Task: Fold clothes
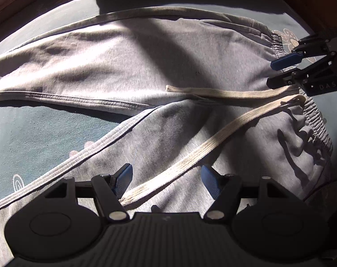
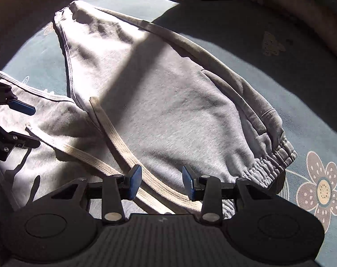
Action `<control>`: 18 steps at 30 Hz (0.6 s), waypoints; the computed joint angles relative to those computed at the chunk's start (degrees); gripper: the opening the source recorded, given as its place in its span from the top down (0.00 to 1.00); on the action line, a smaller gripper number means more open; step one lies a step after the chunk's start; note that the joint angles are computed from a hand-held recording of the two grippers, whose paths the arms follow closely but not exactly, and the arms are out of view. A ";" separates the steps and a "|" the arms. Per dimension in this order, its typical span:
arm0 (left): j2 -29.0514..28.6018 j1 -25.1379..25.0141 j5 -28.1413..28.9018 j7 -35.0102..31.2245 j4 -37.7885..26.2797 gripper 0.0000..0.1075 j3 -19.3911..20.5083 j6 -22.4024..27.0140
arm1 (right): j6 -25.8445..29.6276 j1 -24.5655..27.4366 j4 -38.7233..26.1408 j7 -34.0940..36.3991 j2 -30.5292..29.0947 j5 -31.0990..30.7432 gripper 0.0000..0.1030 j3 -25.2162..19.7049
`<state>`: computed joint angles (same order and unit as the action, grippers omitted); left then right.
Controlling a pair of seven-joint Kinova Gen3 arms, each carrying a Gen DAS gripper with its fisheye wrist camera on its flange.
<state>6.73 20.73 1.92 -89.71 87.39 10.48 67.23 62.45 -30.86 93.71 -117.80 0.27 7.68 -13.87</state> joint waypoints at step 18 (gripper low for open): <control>-6.32 -6.94 6.47 0.21 7.66 0.35 -3.21 -1.49 | 5.67 -5.50 -13.78 23.03 12.00 -5.82 0.94 0.03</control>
<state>0.41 13.79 8.39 -89.50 95.04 7.26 65.75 68.12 -36.35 79.93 -94.77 12.27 1.86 -13.84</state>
